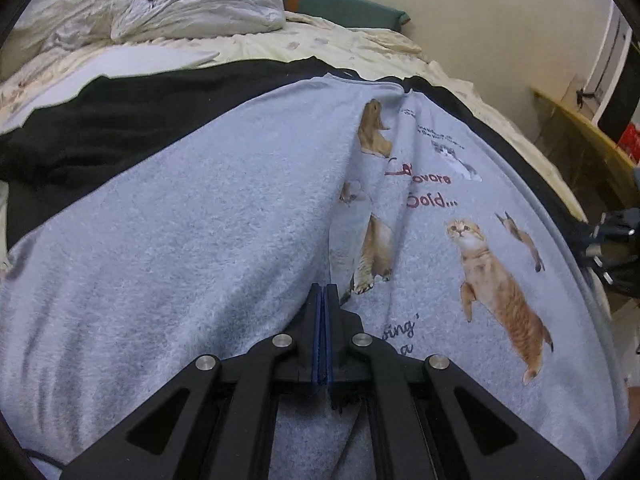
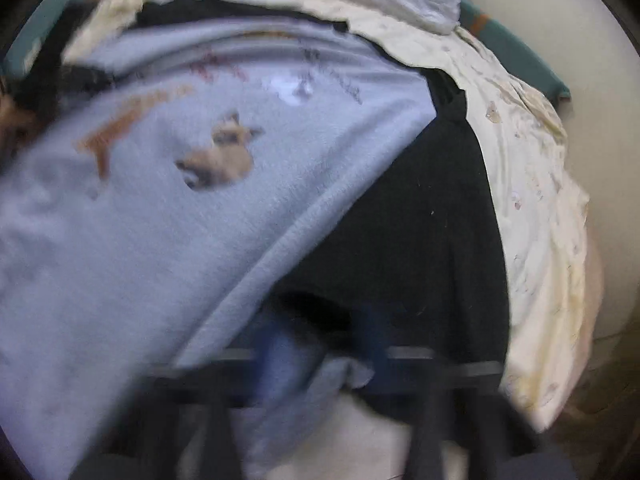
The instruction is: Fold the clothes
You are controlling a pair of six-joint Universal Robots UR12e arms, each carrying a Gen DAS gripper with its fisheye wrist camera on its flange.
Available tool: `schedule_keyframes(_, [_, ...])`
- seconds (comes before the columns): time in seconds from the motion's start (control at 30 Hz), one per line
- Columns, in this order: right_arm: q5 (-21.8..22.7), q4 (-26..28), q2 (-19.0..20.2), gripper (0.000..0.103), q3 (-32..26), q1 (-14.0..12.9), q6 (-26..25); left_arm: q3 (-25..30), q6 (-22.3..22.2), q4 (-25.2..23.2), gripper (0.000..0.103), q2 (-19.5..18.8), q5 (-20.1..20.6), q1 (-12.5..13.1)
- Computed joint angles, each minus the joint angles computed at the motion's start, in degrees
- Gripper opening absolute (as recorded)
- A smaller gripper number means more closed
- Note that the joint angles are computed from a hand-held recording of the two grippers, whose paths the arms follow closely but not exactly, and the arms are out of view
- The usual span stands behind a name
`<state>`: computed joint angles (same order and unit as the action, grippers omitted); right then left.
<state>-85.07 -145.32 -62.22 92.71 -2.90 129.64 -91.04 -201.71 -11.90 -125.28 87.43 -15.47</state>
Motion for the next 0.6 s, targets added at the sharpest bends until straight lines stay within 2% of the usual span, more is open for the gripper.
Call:
schedule_keyframes(0.07, [-1.5,0.1,0.7,0.005,-0.9,0.3,-1.2,0.0,0.0,0.7,0.001,-0.1,0.3,-0.2])
schedule_keyframes(0.13, [0.7,-1.6,0.4,0.005,-1.3,-0.5,1.4,-0.2,0.3,1.0,0.001,-0.1,1.1,-0.4])
schedule_keyframes(0.2, [2.5,-5.9,0.2,0.005,-2.0,-1.9,7.7,-0.2,0.2,1.4,0.001,-0.1,1.0,-0.4])
schedule_keyframes(0.27, [1.7,-11.5,0.8,0.005,-3.6,-3.3,15.6,-0.3,-0.1,1.8,0.001,-0.2,0.5,-0.2])
schedule_keyframes(0.4, [-6.3,-18.9,4.4,0.004,-10.7,-4.8,27.4,-0.6,-0.2,2.1,0.001,-0.1,0.4,-0.2])
schedule_keyframes(0.5, [-13.2,-17.6,9.1,0.004,-19.1,-4.8,30.7,-0.9,-0.2,2.4,0.001,0.1,0.4,-0.1])
schedule_keyframes(0.6, [-19.9,-12.8,14.6,0.004,-28.4,-4.4,30.1,-1.1,-0.3,2.9,0.001,0.1,0.2,-0.1])
